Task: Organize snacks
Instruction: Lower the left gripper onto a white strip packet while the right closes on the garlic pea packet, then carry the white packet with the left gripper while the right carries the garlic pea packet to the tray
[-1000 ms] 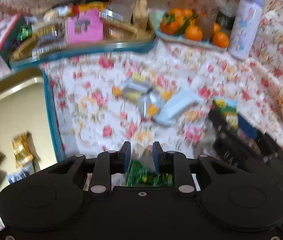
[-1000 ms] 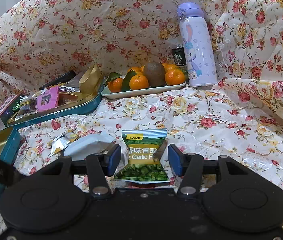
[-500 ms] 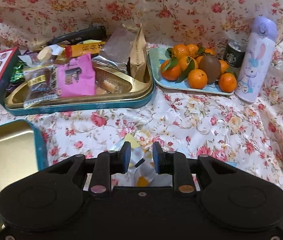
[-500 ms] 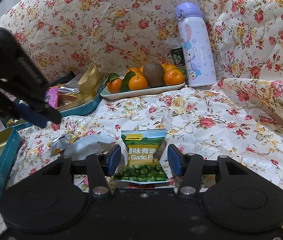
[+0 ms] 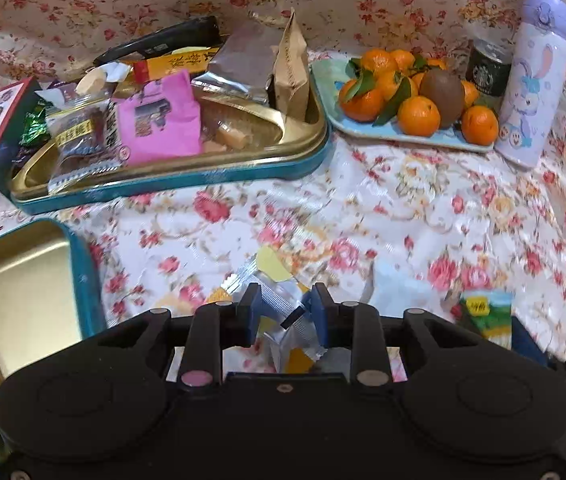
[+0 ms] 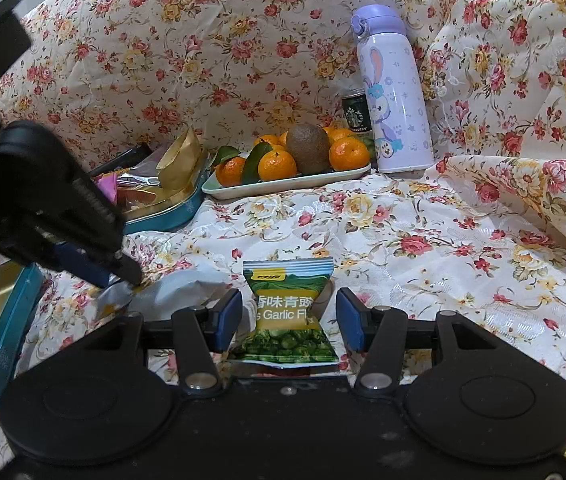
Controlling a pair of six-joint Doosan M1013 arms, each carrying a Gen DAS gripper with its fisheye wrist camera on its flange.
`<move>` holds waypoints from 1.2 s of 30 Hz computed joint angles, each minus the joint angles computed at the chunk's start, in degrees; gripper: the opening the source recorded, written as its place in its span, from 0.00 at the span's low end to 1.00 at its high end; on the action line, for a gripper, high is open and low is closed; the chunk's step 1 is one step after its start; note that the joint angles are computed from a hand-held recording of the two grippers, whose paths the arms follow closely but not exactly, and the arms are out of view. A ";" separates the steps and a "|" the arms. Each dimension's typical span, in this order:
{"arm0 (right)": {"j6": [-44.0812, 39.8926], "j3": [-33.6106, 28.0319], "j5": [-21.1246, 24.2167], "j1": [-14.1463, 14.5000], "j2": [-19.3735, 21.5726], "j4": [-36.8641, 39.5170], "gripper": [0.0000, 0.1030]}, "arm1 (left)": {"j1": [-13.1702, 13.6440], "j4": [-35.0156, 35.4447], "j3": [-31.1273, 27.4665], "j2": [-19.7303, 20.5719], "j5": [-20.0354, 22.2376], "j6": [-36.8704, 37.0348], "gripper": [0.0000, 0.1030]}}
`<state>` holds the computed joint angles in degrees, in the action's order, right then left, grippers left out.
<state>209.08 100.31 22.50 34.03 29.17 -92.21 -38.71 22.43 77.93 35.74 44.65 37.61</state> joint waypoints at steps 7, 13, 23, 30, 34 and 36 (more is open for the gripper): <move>-0.39 -0.04 -0.02 0.00 0.00 0.30 0.54 | -0.56 1.12 2.55 -1.56 0.02 2.35 0.38; -0.52 -0.05 0.00 0.02 0.00 0.39 0.54 | -1.04 1.64 3.69 -2.29 0.33 4.55 0.38; 0.32 0.13 -0.20 -0.08 -0.06 -0.32 0.34 | -1.02 1.81 4.85 -3.92 -4.45 5.22 0.37; 2.14 0.31 -0.09 -0.09 -0.09 -1.77 0.33 | -0.49 -3.75 4.81 -3.47 -9.96 11.64 0.37; 2.33 0.33 -0.16 -0.10 -0.10 -1.94 0.33 | -0.37 -5.20 4.59 -2.93 -11.85 13.98 0.37; 2.35 0.33 -0.14 -0.09 -0.10 -1.96 0.33 | -0.36 -5.19 4.07 -2.46 -11.36 14.19 0.37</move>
<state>211.44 100.65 22.36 33.94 29.07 -94.17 -39.06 17.23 82.00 33.27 33.29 51.80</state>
